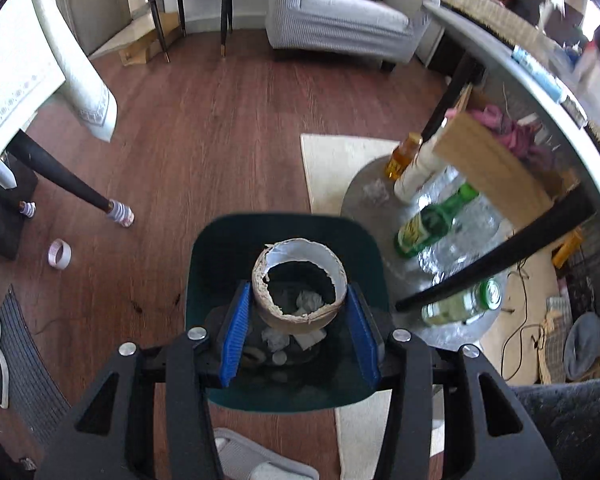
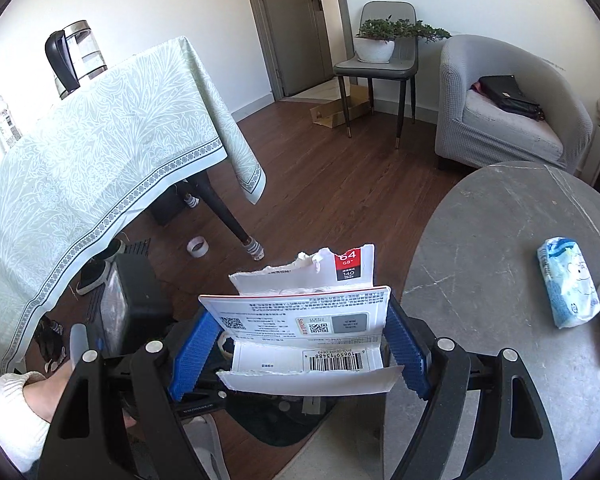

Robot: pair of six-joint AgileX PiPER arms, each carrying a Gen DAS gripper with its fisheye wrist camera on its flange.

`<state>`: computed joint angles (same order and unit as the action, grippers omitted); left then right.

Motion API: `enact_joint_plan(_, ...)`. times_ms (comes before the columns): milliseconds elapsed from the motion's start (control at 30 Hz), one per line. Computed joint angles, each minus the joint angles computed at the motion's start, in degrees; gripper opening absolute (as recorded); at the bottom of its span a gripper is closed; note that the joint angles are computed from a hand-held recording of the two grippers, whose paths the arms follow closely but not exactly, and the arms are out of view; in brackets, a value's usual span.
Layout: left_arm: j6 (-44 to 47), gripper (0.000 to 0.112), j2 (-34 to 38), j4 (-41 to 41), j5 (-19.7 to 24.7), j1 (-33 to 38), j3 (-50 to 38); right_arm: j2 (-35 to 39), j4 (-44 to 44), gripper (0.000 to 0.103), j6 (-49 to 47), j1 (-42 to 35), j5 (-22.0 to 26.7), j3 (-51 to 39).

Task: Collect trash
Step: 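Carry both items over the green bin while the left tool releases the tape core inside, then open the right tool over the green bin to drop the white carton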

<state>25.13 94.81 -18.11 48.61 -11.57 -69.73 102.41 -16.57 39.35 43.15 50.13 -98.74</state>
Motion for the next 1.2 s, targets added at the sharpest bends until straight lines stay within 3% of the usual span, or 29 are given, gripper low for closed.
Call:
enact_joint_plan(367,3.58,0.051,5.67,0.55,0.86,0.60,5.42,7.27,2.99,0.080,-2.58,-0.06,4.57,-8.02)
enact_joint_plan(467,2.40,0.058,5.68,2.57,-0.32,0.26,6.69,9.67,3.55,0.080,-3.40,0.25,6.32,-11.03)
enact_joint_plan(667,5.73,0.059,3.76,0.87,1.10,3.80,6.72,14.17,4.32,0.080,-4.44,0.89,9.03,-16.38)
enact_joint_plan(1033,7.31,0.048,-0.74,-1.49,5.95,12.61,2.18,22.38,5.95,0.080,-5.85,1.04,14.07,-25.81)
enact_joint_plan(1200,7.87,0.030,-1.97,-3.85,7.63,15.76,-0.83,25.87,7.30,0.080,-7.09,1.29,16.34,-29.89)
